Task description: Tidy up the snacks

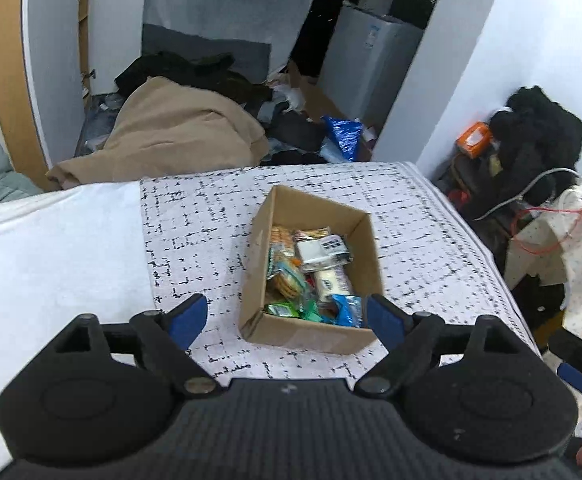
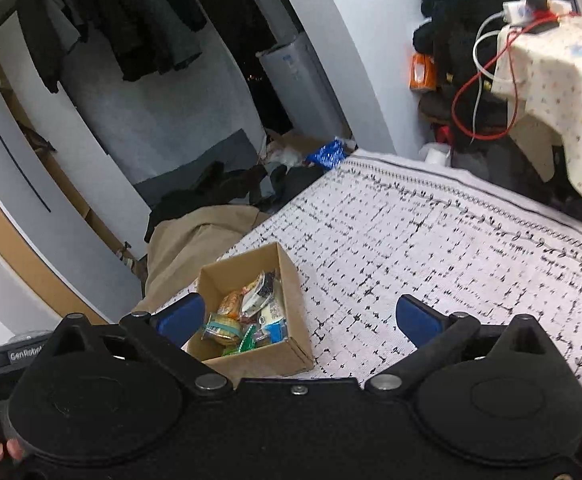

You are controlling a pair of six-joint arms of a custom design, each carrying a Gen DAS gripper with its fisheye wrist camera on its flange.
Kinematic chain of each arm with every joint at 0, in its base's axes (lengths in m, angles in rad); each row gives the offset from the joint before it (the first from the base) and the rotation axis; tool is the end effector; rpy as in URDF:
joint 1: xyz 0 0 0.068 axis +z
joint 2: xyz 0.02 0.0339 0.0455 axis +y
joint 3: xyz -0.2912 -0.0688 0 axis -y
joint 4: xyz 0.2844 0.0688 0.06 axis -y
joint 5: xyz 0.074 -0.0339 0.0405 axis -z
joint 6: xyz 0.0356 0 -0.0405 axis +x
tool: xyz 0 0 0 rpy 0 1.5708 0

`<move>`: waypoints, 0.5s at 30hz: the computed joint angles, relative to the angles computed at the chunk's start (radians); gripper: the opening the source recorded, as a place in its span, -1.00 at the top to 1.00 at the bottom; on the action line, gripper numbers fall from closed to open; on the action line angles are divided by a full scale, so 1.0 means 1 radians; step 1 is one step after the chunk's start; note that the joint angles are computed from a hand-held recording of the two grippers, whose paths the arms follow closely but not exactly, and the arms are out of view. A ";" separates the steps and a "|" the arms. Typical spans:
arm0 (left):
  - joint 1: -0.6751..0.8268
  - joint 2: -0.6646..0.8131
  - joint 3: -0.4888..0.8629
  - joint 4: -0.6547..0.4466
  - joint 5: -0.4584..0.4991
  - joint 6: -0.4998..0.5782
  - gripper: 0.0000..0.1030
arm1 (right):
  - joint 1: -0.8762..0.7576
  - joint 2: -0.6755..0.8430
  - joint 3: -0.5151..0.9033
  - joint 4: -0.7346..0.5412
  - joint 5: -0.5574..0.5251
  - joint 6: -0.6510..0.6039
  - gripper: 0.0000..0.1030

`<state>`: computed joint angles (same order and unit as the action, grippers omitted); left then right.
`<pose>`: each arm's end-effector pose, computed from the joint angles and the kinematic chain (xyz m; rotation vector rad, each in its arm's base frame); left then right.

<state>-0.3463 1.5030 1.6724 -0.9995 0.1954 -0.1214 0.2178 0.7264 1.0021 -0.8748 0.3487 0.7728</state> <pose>0.3212 -0.1233 0.4307 0.3642 2.4016 -0.4498 0.1475 0.0202 0.3815 0.7730 1.9914 0.2042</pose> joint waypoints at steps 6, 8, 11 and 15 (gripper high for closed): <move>-0.003 -0.074 -0.040 -0.016 0.023 0.059 -0.70 | 0.139 -0.012 0.047 -0.073 0.130 0.039 -1.00; -0.002 -0.090 -0.047 -0.034 0.027 0.072 -0.70 | 0.183 -0.017 0.058 -0.099 0.161 0.057 -1.00; 0.002 -0.105 -0.051 -0.066 0.009 0.096 -0.74 | 0.244 -0.008 0.080 -0.144 0.204 0.077 -1.00; 0.029 -0.121 -0.046 -0.106 0.032 0.131 -0.80 | 0.339 0.008 0.107 -0.209 0.265 0.126 -1.00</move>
<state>-0.3176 1.3820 1.6263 -1.1054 0.2275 0.0096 0.5572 0.7347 1.1091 -1.0836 0.6135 0.8988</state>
